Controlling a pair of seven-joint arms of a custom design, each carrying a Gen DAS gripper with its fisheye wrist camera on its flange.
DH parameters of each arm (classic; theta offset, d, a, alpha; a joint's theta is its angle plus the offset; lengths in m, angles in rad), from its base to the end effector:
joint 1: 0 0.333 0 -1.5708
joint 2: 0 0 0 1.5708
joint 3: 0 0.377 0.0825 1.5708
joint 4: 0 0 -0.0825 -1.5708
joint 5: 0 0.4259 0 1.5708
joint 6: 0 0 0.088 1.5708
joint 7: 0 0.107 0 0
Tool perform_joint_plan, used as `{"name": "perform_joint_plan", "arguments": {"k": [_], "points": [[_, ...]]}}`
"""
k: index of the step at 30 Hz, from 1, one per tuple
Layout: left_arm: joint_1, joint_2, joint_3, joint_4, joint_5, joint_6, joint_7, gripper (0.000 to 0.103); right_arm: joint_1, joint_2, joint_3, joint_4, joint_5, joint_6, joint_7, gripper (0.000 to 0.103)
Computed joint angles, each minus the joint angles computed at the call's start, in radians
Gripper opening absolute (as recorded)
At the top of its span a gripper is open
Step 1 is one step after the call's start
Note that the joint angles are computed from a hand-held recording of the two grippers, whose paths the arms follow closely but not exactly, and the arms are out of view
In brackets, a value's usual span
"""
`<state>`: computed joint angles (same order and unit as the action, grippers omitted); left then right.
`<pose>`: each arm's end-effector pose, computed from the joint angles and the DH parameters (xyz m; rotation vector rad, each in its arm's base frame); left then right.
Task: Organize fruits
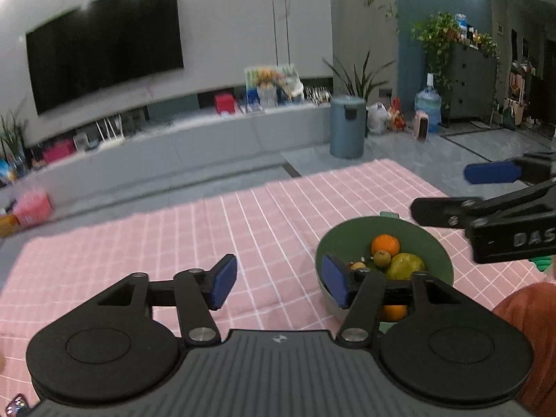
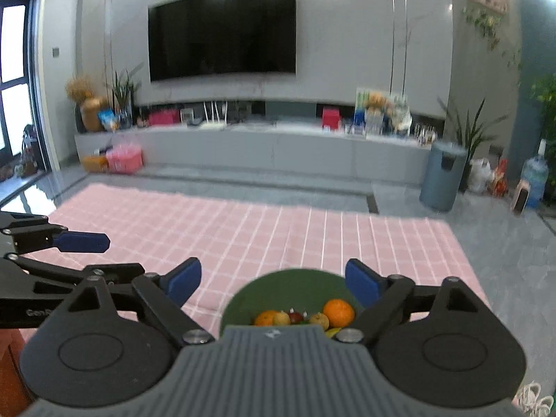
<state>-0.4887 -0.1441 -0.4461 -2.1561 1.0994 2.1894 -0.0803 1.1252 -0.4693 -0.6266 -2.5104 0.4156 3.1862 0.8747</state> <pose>0.3531 -0.4410 0.5325 -1.6553 1.5022 -0.7224 0.4546 0.1608 0.5606 -1.8967 0.9239 -0.5343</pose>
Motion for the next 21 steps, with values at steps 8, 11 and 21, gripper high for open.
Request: {"name": "perform_joint_plan", "arguments": {"k": [8, 11, 21], "points": [[-0.035, -0.01, -0.045, -0.022, 0.049, -0.159, -0.129, 0.087, -0.133, -0.112, 0.146, -0.168, -0.047, 0.196, 0.116, 0.094], [-0.05, -0.011, -0.046, -0.037, 0.045, -0.188, -0.17, 0.088, -0.165, -0.124, 0.184, -0.222, -0.053, 0.258, 0.174, 0.095], [-0.09, 0.047, -0.023, -0.022, -0.013, -0.217, -0.191, 0.089, -0.235, -0.065, 0.264, -0.323, -0.116, 0.337, 0.327, 0.095]]}}
